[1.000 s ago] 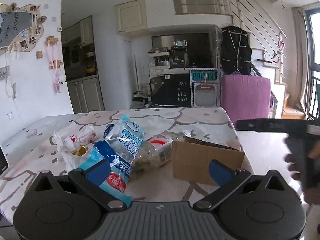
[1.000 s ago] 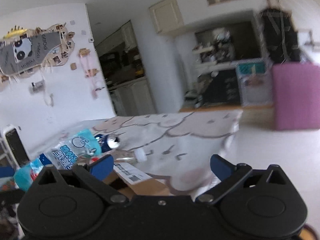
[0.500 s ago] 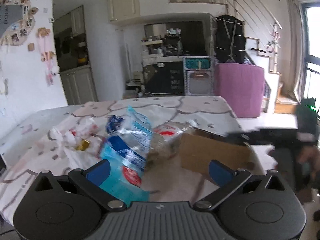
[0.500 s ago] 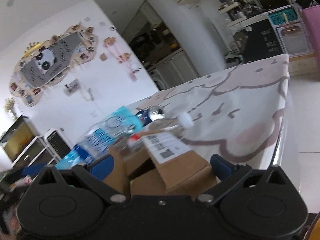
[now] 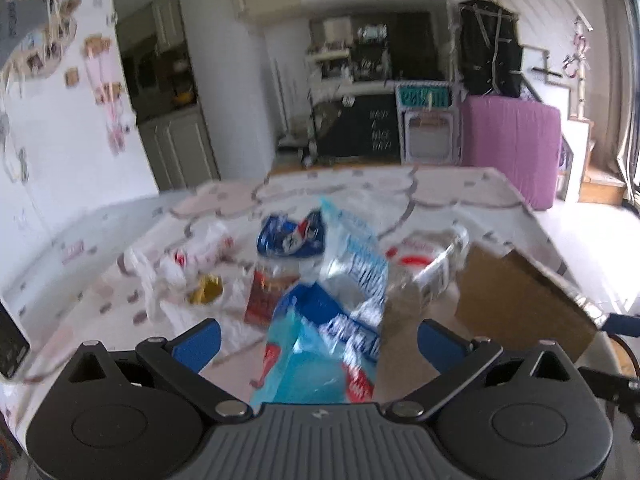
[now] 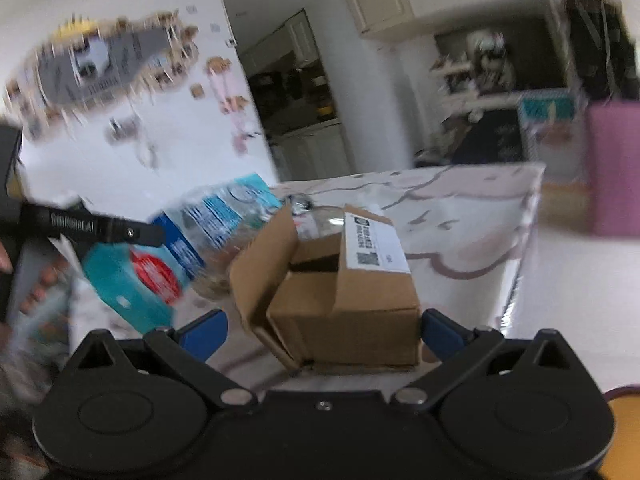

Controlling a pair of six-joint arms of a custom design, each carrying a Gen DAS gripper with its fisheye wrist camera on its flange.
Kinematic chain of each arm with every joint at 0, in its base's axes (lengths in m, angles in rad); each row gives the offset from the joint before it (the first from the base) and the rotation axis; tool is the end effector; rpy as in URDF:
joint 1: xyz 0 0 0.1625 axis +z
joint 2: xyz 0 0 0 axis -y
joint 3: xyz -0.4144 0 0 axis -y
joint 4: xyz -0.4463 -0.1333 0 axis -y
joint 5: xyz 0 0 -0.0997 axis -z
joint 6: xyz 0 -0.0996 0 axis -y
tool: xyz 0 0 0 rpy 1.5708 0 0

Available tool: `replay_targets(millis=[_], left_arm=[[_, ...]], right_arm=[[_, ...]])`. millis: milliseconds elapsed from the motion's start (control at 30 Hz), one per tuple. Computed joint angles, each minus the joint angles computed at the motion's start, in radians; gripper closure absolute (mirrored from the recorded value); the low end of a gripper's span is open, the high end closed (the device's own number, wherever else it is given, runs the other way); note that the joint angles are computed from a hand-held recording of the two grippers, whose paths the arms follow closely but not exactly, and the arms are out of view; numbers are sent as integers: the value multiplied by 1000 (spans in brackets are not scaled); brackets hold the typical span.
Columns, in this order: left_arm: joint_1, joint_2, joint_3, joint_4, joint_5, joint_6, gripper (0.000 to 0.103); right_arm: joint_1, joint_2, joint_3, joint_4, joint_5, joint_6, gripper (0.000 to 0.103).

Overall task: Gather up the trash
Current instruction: 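Grasp the cardboard box with the right tool while the left tool grasps the blue-teal plastic bag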

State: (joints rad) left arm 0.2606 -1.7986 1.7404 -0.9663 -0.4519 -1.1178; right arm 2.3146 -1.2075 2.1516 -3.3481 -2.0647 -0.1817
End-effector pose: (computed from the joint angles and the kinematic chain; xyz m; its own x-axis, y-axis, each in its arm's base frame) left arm -0.3431 -0.3222 0.5032 -0.5939 0.0394 -0.8035 0.6662 0.5840 -0.4638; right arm 0.4296 -0.3398 0.2032 -0.7886 -0.4218 0.4473 -0.6079 0.4257 -0.6703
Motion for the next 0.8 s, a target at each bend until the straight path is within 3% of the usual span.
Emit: replay_targets(millis=[100,233,400,567,633,800], left_arm=[[16,-27,23,-48,-20,2,10],[28,-82,79,-189,-32,41,25],[40,-125,127,-279,-64,54,49],[29,-157,163,-328,-65,39,60],[23,-162,169,-332,-70,34,78],[-11,-168,170,-278,-67,-56,85]], right_arm=[[42,62,-39,-25,-127,3,0],[59,119,-85,-38,-228,22,0],[54,116,-99,28,-234,36,0],[61,114,-112,45,-253,68,0],[63,109,-121,63,-250,85,0],[67,104,-135,127,-253,127,9]])
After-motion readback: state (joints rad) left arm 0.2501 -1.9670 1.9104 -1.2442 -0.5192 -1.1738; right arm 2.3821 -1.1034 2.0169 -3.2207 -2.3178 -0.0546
